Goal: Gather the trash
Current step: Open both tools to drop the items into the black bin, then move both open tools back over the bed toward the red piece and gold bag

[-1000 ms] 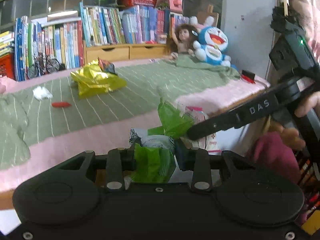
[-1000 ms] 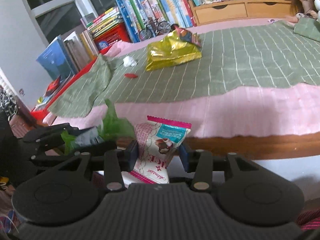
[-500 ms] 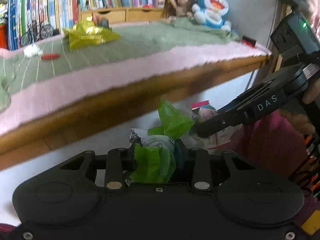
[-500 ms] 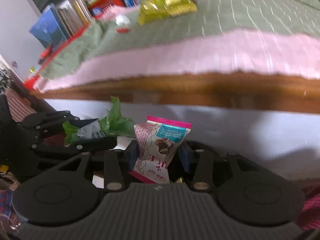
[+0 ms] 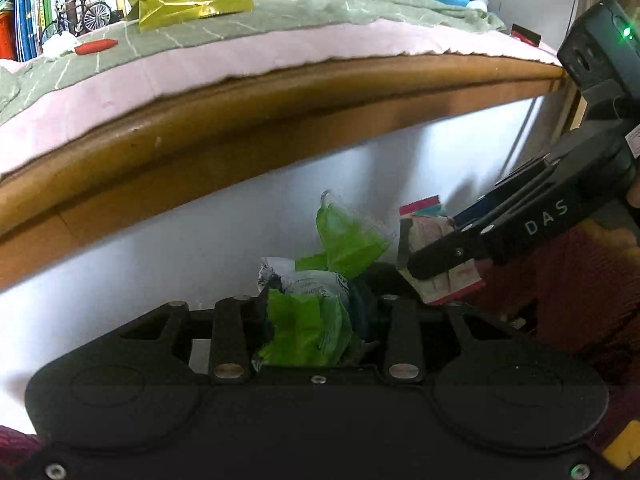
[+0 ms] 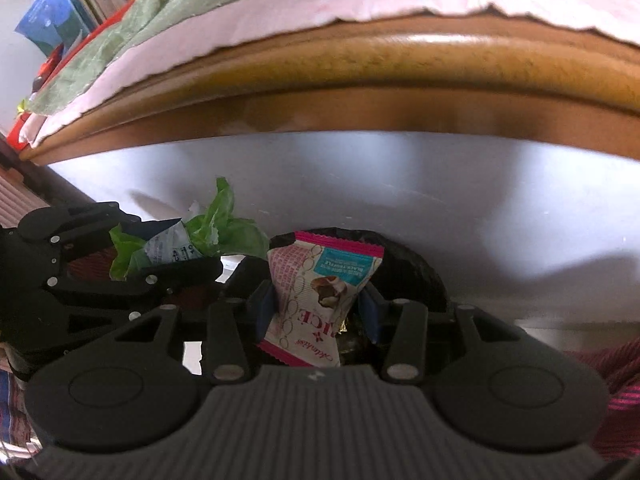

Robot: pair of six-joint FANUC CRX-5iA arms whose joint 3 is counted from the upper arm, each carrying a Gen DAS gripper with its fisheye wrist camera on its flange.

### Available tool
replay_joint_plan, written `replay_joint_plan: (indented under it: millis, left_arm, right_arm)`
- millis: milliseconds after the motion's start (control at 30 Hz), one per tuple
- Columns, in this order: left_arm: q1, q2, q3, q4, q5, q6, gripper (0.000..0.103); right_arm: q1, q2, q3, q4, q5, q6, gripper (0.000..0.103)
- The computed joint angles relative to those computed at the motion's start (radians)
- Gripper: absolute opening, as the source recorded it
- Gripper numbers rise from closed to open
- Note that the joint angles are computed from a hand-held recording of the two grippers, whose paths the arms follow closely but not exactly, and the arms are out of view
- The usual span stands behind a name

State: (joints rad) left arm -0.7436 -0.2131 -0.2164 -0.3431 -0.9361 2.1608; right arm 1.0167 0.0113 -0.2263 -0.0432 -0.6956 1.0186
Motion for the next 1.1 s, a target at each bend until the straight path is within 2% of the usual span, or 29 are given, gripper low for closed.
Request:
replay_joint_plan:
  millis: [33, 233, 333, 800, 1100]
  left_arm:
    - [-0.005, 0.003, 0.005, -0.007, -0.007, 0.005, 0.048]
    - [-0.010, 0.007, 0.008, -0.008, -0.005, -0.001, 0.067]
    - [-0.018, 0.009, 0.015, -0.022, -0.011, 0.013, 0.073]
    - [-0.041, -0.026, 0.035, -0.055, -0.027, 0.055, 0.077]
    - [-0.054, -0.106, 0.081, -0.087, 0.004, 0.047, 0.080]
  right_arm:
    - [-0.001, 0.000, -0.001, -0.001, 0.001, -0.006, 0.069]
    - [-0.002, 0.001, -0.006, 0.006, 0.005, -0.046, 0.075]
    - [-0.004, -0.001, -0.008, 0.010, 0.005, -0.053, 0.076]
    - [0.018, -0.042, -0.025, 0.077, 0.022, -0.079, 0.078]
    - [0.042, -0.162, -0.041, 0.128, 0.077, 0.039, 0.083]
